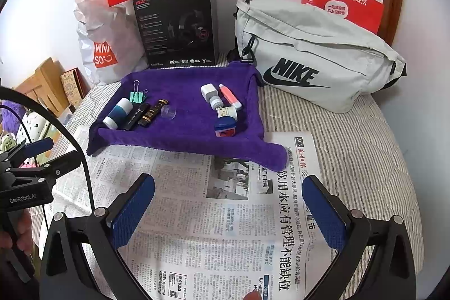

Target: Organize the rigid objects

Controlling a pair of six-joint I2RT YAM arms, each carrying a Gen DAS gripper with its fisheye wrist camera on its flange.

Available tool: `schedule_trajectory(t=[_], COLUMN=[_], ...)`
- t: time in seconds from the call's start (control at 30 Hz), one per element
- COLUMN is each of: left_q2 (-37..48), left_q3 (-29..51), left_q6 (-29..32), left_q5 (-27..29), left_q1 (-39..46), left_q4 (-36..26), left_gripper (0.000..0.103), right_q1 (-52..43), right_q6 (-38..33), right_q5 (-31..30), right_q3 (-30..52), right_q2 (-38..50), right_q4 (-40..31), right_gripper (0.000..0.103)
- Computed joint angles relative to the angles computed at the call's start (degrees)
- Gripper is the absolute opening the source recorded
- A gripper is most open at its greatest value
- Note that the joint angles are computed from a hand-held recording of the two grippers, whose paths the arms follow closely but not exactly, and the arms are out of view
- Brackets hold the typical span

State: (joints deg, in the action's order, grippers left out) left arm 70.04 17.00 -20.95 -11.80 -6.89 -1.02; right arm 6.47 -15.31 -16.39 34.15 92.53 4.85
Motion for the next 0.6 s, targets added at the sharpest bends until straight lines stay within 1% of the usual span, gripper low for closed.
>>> schedule_trajectory(t=[0.6], left_q2=[0.4], left_q3=[0.3], left_q6=[-0.1], left_q5=[-0.2], left_q1=[-0.5], left_q4=[-0.3], left_gripper=[0.099], right_q1=[-0.1], right_q6=[-0.3], right_q5=[-0.2], right_q3=[0.0], right_q2=[-0.3], right_q4=[-0.2], right_gripper=[0.103])
